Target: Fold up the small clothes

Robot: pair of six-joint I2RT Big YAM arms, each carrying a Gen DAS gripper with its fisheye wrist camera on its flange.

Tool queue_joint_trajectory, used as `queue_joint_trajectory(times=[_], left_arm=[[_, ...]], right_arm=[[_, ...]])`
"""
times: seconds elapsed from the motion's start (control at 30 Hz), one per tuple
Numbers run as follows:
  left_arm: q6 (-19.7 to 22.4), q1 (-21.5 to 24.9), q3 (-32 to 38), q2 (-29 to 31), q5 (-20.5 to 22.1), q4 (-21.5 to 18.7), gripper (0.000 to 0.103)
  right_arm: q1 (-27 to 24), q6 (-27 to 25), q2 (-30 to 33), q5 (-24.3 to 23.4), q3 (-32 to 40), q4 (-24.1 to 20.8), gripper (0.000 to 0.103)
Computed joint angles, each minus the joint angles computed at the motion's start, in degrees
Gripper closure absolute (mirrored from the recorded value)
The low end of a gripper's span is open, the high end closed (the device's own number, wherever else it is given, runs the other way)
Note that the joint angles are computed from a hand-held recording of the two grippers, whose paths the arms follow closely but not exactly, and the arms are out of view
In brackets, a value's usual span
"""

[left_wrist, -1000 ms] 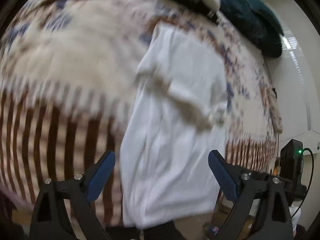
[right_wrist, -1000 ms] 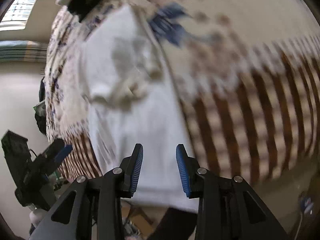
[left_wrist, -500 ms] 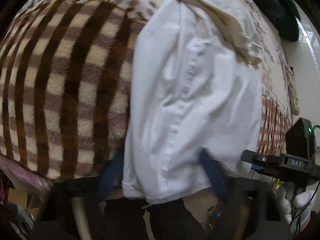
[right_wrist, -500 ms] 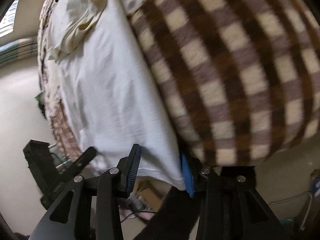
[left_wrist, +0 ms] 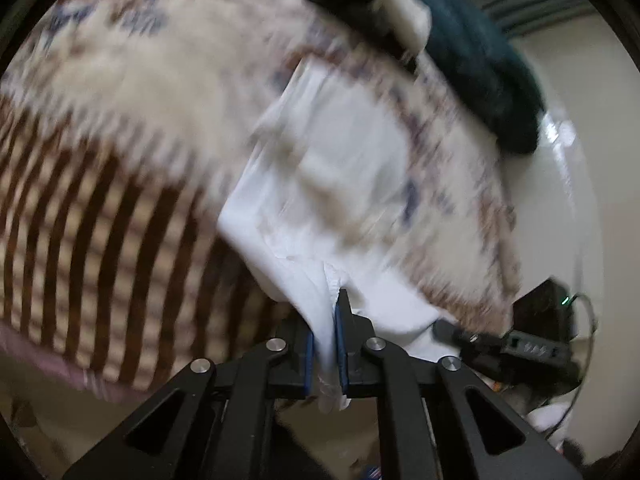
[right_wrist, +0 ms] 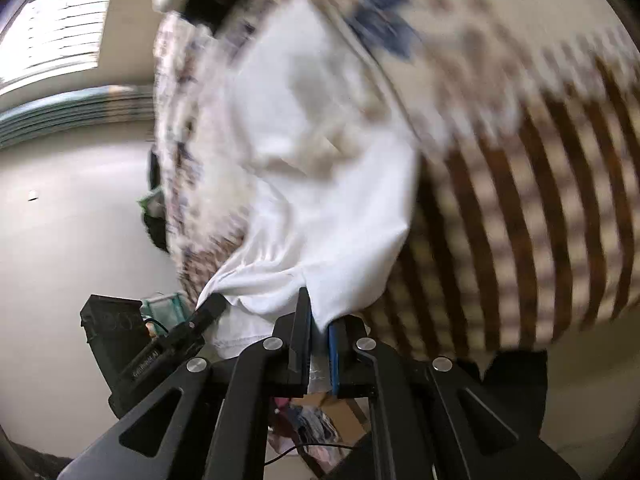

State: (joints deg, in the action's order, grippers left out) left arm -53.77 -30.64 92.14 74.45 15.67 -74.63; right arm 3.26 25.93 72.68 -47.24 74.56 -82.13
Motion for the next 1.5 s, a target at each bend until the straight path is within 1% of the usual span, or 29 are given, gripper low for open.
queue_joint_trajectory(times=[0.13,0.2,0.27,0.3,0.33,0.37,0.4,0.43,0.47,0.5,0.53,0.57,0.63,0.77,0.83,0.9,0.93,0.97,1.0,1.03,1.1,1.17,1.3,1.33,1.37,1.4,1.43,1.47,1.5], left_arm=[[1.3,3.9,9.5,6.9,0.0,2.8,0.096],[1.6,6.5,14.2,11.9,1.8,5.6,0.096],[1.6,8.7,18.2,16.9,2.6,7.1,0.094],[2.0,10.2,20.1,19.7,4.7,7.9,0.093],[2.2,10.9,22.7,22.4,5.3,6.6,0.085],[2.1,11.7,25.5,25.3,5.9,5.6,0.072],[2.0,12.9,26.2,27.0,7.4,7.0,0.063],[2.4,13.9,26.9,28.1,7.6,6.7,0.049],[2.6,14.6,28.3,29.4,7.7,5.9,0.046],[2.2,15.5,28.6,29.9,8.9,6.5,0.046],[2.0,16.2,28.4,30.0,9.4,6.8,0.045],[2.3,16.5,29.0,30.3,9.2,5.7,0.045],[5.0,16.9,28.5,29.9,8.8,3.7,0.044],[13.7,16.0,31.5,32.6,8.5,-4.4,0.044],[17.7,15.1,35.0,35.9,7.8,-8.3,0.044],[21.1,13.9,39.1,39.6,6.1,-10.7,0.045],[22.3,13.5,40.3,40.7,5.4,-10.8,0.048],[23.4,13.2,40.9,41.3,4.8,-10.0,0.076],[24.8,13.1,41.4,41.8,5.2,-9.1,0.097],[25.5,13.0,42.8,42.6,4.8,-9.6,0.102],[26.3,13.4,43.8,43.0,3.8,-9.3,0.103],[26.2,14.7,44.8,44.3,3.3,-11.2,0.103],[22.9,17.0,42.8,43.7,9.2,-11.1,0.100],[23.0,17.2,42.6,43.1,9.9,-11.8,0.096],[23.2,17.3,42.7,42.7,10.1,-12.7,0.083],[23.1,17.6,41.4,41.3,11.3,-12.8,0.077],[22.3,17.6,39.8,40.0,12.1,-12.0,0.062],[21.5,17.6,37.9,38.3,12.2,-11.4,0.054],[21.1,17.3,35.6,36.2,12.4,-11.3,0.053]], right_arm=[[-0.7,1.4,7.8,0.7,10.7,3.0,0.096],[-0.4,4.8,12.6,2.4,16.0,6.4,0.096],[-1.1,7.4,17.2,2.2,20.3,8.9,0.096],[-1.8,9.3,19.8,2.2,22.5,10.1,0.096],[-2.5,11.7,21.9,1.9,23.8,12.2,0.095],[-3.1,13.6,24.2,1.4,25.6,13.9,0.088],[-3.3,15.1,25.9,1.2,27.0,15.0,0.083],[-3.5,17.1,27.0,1.3,27.8,16.9,0.070],[-3.7,18.2,27.9,2.3,28.7,17.4,0.054],[-4.0,18.6,28.4,2.9,29.4,17.5,0.051],[-4.3,17.8,28.9,2.9,30.2,17.1,0.050],[-4.4,15.6,29.5,4.0,31.7,14.8,0.050],[-3.9,10.9,29.9,7.8,33.4,10.4,0.050],[-2.8,3.2,31.5,13.0,35.2,3.0,0.050],[-2.0,2.1,33.0,16.5,35.8,0.7,0.050],[-1.7,2.2,34.9,17.4,36.1,-0.2,0.050],[-1.6,2.8,35.6,17.3,36.0,0.3,0.052],[-1.6,3.8,35.6,17.1,35.4,2.1,0.074],[-1.5,4.1,35.7,17.0,35.4,3.1,0.091],[-1.2,3.9,36.1,17.9,36.2,2.8,0.100],[-0.9,4.1,35.5,20.1,36.3,4.9,0.100],[-0.4,3.5,35.9,23.5,37.3,4.3,0.100],[-1.0,3.6,38.4,20.4,39.3,0.7,0.099],[-1.5,4.1,38.6,19.0,39.9,-0.4,0.097],[-1.8,4.5,38.2,18.5,39.8,-0.6,0.091],[-2.2,5.0,37.5,18.0,39.4,-0.4,0.087],[-2.7,5.4,36.6,17.6,38.9,0.0,0.074],[-3.0,5.7,35.8,17.2,38.3,0.3,0.070],[-3.2,5.7,35.2,16.8,37.8,0.4,0.070]])
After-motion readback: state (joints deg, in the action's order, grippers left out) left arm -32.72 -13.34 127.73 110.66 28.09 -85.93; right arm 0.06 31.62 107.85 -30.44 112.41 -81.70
